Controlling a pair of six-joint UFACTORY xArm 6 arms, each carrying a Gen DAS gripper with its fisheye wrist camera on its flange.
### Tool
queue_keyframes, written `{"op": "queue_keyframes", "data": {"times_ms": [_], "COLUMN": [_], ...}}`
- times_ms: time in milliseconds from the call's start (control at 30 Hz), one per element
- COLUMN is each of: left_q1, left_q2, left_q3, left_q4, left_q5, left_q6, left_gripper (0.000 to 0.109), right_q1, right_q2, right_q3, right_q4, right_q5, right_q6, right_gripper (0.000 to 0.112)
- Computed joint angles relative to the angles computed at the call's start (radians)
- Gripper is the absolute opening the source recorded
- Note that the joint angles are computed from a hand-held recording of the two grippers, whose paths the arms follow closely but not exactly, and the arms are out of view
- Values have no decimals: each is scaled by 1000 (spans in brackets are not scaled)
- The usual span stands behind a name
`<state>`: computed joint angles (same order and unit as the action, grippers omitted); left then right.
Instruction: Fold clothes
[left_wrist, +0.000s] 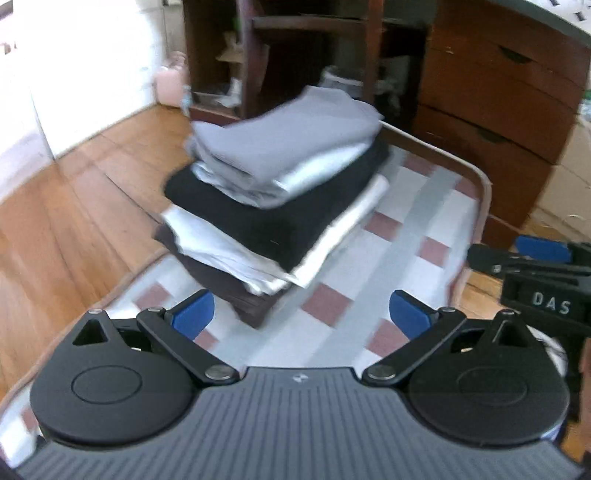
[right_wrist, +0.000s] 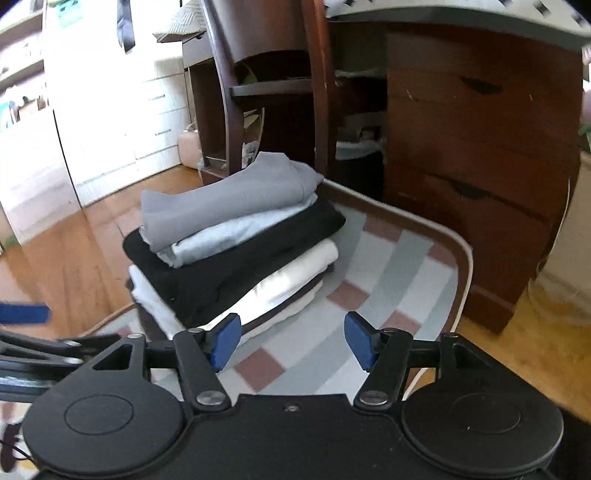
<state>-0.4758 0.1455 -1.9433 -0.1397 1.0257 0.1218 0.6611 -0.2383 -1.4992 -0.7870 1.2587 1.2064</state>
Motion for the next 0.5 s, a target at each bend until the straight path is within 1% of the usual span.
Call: {"op": "queue_keyframes", "data": {"times_ms": [33,100,167,267,300,333,433,500], "left_q1": [3,-5,-24,-47,-50,-50,-54,-60], "left_q2": [-23,-69,-105,-132,-136,-143,-159,-166], "left_q3": [33,95,144,175,178,185,200,207], "left_q4": [-45,-56,0,89,97,95,89,97], "left_q5": [-6,-27,-45,-39,-31,-27,-16,-10], "left_q6": [26,28,16,-17,-23,-25,-29,-26], "left_gripper": [103,103,103,103,103,103,103,103], "right_q1": [6,25,45,82,94,107,134,150], "right_q2": [-11,-26,-28,-38,-41,-44,-54,-51], "right_q3": [10,19,13,8,7,5,9,-2], "right_q4": [7,15,14,2,-3,-10,-23,-24], "right_q5": [6,33,69,106,116,125,141,172], "right_q6": [2,2,1,12,16,19,25,34], "right_gripper": [71,71,72,75,81,84,85,86]}}
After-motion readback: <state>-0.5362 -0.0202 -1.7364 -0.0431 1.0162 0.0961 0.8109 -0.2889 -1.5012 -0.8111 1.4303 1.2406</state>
